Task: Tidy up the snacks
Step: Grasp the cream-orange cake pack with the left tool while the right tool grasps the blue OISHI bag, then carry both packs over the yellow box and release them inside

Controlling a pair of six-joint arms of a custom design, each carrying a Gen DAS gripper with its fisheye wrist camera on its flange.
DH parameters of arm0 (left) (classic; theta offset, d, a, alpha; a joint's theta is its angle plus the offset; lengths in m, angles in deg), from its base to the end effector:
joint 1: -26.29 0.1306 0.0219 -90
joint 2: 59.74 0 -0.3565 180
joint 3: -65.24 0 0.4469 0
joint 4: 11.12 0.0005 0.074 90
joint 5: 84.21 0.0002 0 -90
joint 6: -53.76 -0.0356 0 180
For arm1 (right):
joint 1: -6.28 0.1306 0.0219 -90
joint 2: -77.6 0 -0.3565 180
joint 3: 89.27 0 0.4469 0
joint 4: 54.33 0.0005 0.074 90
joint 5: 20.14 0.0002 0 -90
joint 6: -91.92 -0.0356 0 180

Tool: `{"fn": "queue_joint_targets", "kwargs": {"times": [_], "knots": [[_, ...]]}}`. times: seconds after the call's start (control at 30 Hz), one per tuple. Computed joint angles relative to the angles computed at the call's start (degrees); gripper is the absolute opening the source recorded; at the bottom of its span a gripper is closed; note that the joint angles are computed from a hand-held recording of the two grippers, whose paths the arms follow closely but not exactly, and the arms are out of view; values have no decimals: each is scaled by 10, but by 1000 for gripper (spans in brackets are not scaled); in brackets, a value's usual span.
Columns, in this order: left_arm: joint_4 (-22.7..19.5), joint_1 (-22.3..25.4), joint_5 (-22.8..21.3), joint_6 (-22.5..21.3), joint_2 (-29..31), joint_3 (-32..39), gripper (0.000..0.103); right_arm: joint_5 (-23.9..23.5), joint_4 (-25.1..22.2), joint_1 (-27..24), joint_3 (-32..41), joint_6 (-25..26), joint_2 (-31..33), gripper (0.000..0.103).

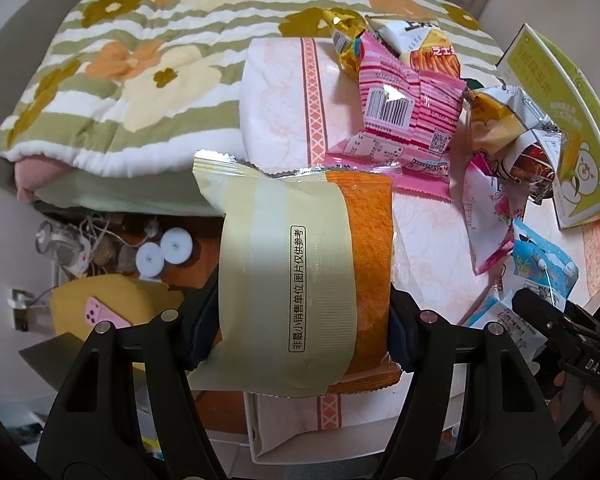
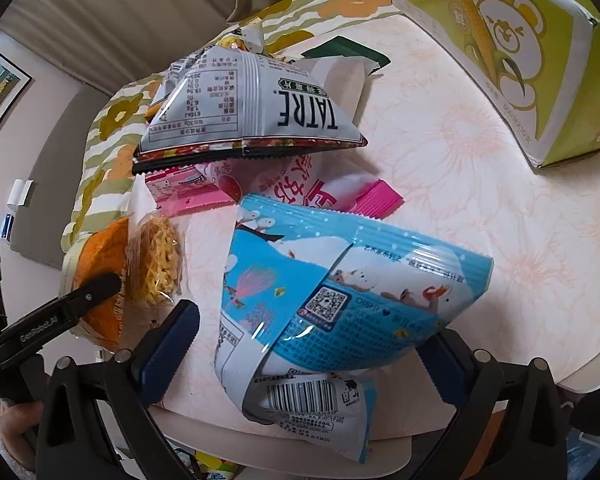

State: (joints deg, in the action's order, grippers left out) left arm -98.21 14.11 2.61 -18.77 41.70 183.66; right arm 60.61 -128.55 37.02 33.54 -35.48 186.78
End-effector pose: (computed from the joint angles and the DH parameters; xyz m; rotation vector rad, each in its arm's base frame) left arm 0.5449 -0.1161 0.5075 -0.1424 2.7880 -0.0503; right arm 0.5360 0.3249 0.4775 0.1013 2.7442 0.5876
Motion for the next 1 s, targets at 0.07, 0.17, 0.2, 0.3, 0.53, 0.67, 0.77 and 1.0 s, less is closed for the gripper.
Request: {"fn": "queue_joint_targets", "kwargs": {"times": [0.07, 0.17, 0.2, 0.3, 0.53, 0.67, 0.77, 1.0], "knots": [[-3, 0, 2, 1, 0, 3, 64, 0, -3, 0, 2, 2, 2, 89], [-2, 0, 0, -1, -2, 5, 64, -14, -1, -4, -2, 3, 1, 72], [-2, -1, 1, -1, -2, 6, 64, -12, -2, -3, -1, 3, 0, 71], [-5, -3, 1, 0, -2, 14, 64, -7, -8, -2, 5, 6, 1, 68], [-9, -7, 8, 2, -3, 43, 64, -3, -5, -4, 19, -2, -13, 68], [-8, -14, 19, 4, -1, 72, 64, 14, -11, -4, 41, 5, -21, 68], [-8, -22, 27, 3, 7, 104, 64, 21, -12, -7, 53, 11, -31, 68], [-24, -50, 21, 5, 77, 251, 64, 38, -11, -35, 108, 43, -37, 68]]}}
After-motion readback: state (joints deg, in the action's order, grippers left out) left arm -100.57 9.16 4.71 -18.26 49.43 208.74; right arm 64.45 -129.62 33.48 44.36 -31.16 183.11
